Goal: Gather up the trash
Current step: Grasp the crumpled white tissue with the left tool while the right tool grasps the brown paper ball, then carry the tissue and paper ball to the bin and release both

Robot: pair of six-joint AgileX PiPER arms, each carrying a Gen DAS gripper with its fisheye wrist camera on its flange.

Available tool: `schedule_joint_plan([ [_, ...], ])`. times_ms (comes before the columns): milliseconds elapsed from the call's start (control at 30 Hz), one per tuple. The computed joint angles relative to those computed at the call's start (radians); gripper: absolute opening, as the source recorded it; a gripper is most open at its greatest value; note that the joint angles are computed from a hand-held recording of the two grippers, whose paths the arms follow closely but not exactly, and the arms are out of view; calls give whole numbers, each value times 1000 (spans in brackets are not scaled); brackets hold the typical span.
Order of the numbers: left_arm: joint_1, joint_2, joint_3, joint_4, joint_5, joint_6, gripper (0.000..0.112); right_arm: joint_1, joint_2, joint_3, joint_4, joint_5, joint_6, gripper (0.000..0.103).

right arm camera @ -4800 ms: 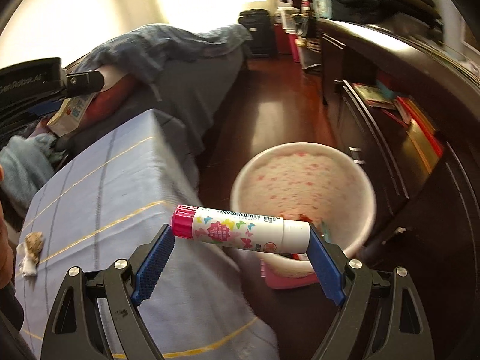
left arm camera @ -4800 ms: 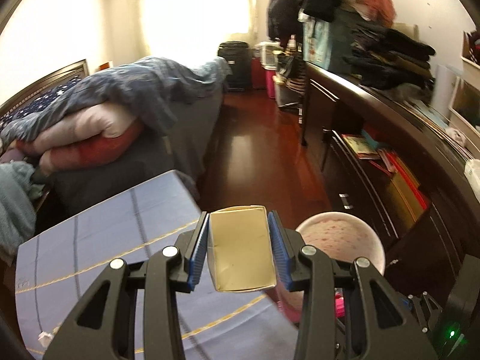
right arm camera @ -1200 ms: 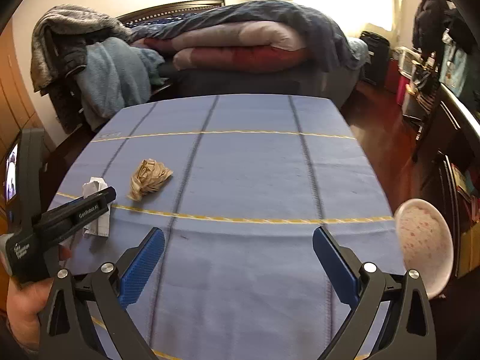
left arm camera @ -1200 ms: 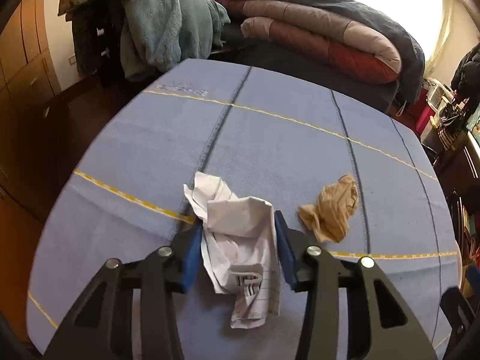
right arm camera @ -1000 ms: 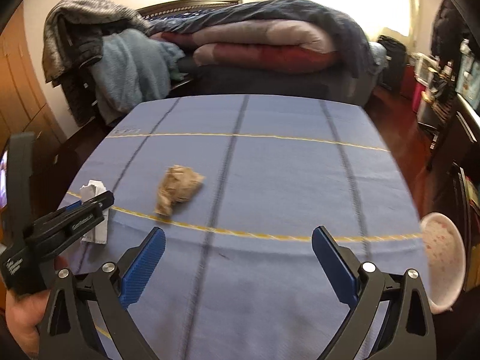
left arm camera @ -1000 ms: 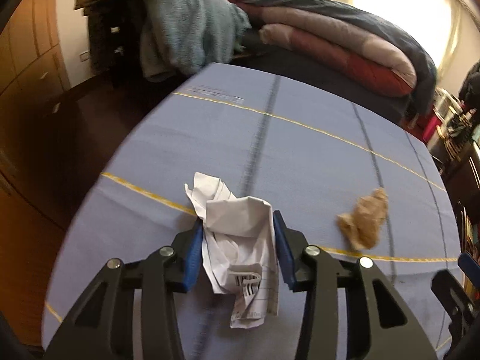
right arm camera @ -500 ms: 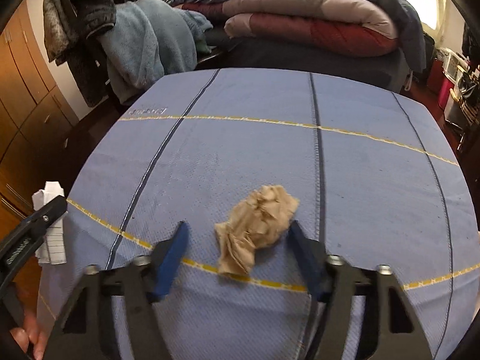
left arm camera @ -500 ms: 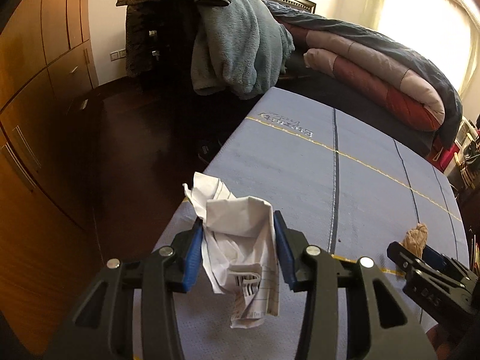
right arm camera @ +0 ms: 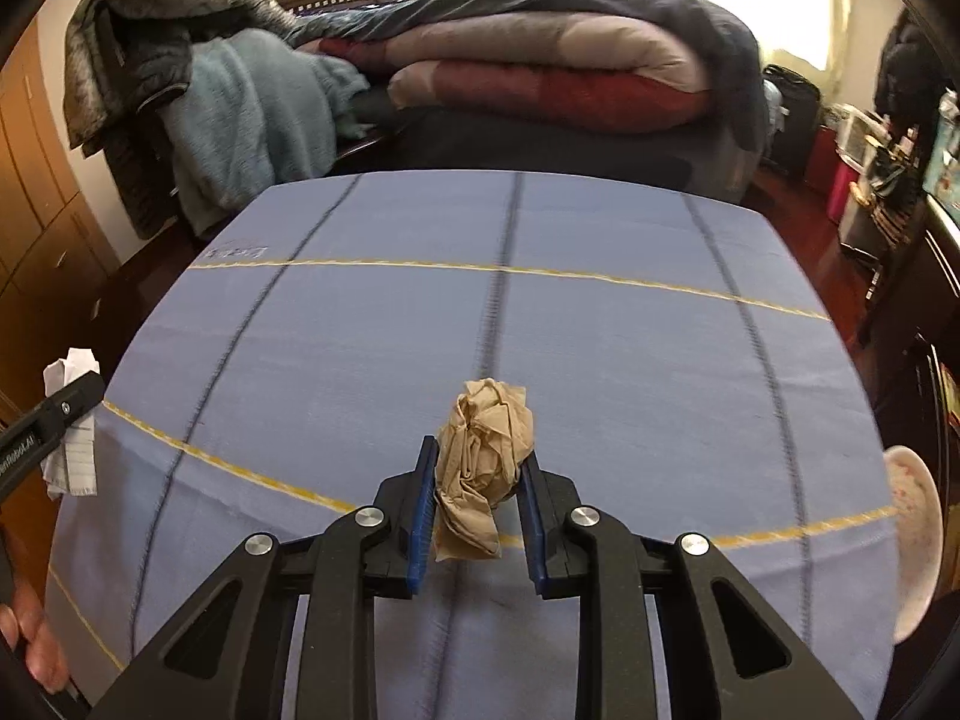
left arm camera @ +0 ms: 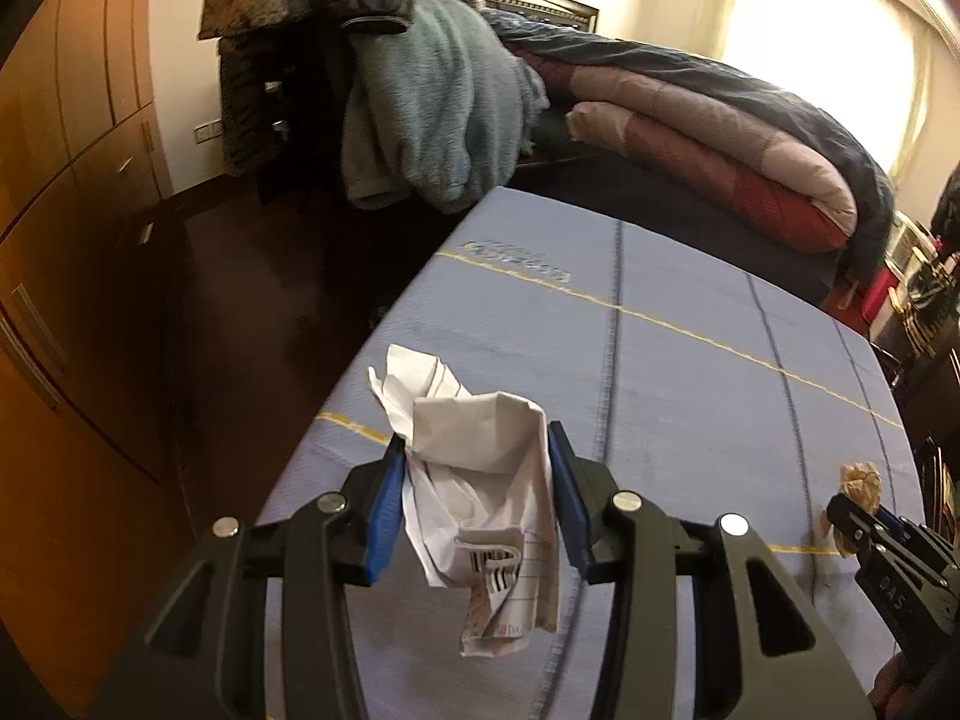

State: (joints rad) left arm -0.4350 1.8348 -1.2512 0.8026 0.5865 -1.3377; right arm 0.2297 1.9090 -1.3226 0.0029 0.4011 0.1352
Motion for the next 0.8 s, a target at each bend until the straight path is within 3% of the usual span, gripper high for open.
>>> schedule_joint_plan([
  [400, -171, 43, -146, 8, 75, 67, 44, -160, -211, 251, 137, -89, -164, 25],
  [800, -337, 196, -446, -64, 155, 254, 44, -371, -326, 388, 449, -123, -522, 25],
])
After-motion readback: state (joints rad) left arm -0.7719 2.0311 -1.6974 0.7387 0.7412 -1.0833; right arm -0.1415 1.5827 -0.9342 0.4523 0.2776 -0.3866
